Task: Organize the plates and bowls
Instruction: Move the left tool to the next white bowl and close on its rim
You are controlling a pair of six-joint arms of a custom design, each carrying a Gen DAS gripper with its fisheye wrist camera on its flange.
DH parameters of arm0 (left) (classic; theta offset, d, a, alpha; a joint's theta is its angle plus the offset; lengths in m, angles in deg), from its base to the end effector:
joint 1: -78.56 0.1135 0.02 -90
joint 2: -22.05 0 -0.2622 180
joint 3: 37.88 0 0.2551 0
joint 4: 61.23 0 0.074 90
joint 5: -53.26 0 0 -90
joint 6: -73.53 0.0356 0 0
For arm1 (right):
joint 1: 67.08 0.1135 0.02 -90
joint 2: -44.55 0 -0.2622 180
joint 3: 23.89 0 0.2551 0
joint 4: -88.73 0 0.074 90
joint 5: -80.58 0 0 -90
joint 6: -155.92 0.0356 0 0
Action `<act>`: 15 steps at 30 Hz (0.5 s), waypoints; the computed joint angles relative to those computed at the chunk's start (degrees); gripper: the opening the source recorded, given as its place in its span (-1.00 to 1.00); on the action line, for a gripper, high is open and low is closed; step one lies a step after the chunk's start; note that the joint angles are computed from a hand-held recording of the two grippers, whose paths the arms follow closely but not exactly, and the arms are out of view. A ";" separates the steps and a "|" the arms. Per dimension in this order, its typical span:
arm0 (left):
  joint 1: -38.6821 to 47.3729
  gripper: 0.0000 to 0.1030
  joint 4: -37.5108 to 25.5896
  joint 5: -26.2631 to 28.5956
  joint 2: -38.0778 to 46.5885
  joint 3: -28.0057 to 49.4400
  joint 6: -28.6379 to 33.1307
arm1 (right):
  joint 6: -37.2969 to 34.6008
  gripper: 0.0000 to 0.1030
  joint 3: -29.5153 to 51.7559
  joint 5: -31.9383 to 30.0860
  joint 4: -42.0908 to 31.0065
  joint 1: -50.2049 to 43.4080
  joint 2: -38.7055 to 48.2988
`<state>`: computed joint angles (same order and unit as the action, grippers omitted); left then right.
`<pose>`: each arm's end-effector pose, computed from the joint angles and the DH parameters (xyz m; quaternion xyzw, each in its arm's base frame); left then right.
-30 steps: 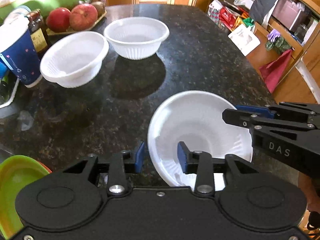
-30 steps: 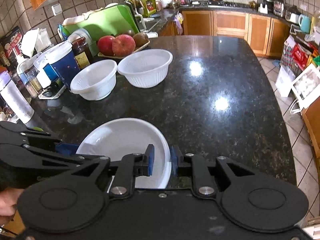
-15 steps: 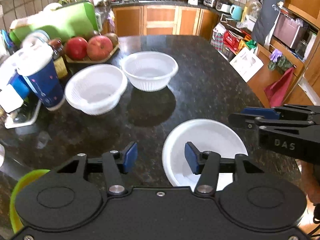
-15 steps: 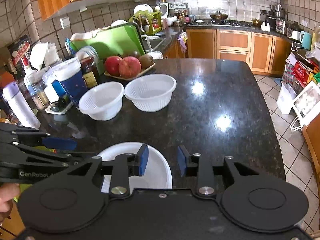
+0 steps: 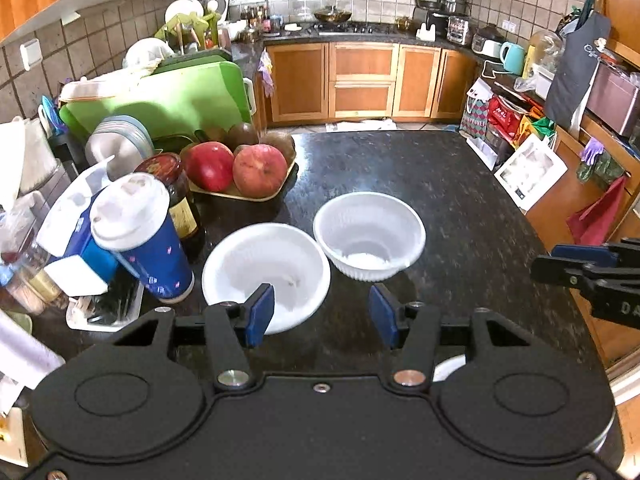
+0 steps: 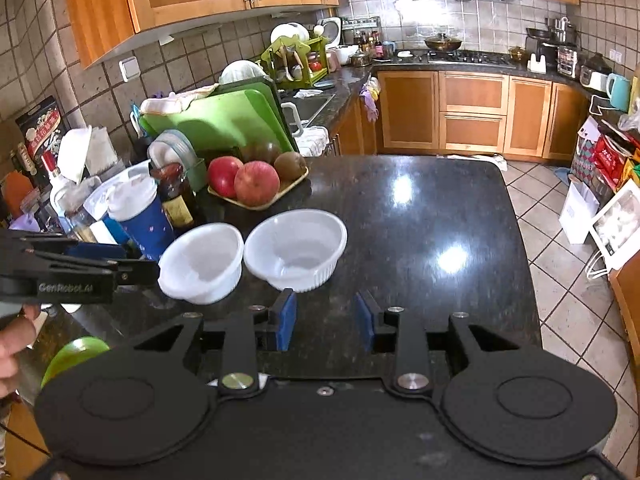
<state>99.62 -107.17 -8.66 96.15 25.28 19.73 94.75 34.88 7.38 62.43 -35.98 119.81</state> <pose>0.2451 0.0764 0.2290 0.1910 0.9127 -0.0716 0.3541 0.2427 0.1344 0.2212 0.0405 0.9075 0.0819 0.4100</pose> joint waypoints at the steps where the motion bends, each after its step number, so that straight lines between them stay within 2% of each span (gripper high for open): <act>1: -0.94 0.14 -0.08 -0.72 1.09 1.14 -0.80 | -0.88 -0.32 0.93 -1.24 -0.42 -1.03 0.33; 9: -6.98 0.14 0.43 -5.27 8.27 7.13 -6.75 | -5.37 -0.32 6.95 -5.66 -1.29 -6.07 6.22; 15: -11.29 0.13 3.38 -9.07 12.41 9.35 -10.32 | -6.89 -0.32 11.38 -9.72 -1.05 -9.18 12.30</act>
<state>88.33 -103.79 -17.73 108.56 34.64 9.41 87.87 46.26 -2.34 61.39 -45.16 132.11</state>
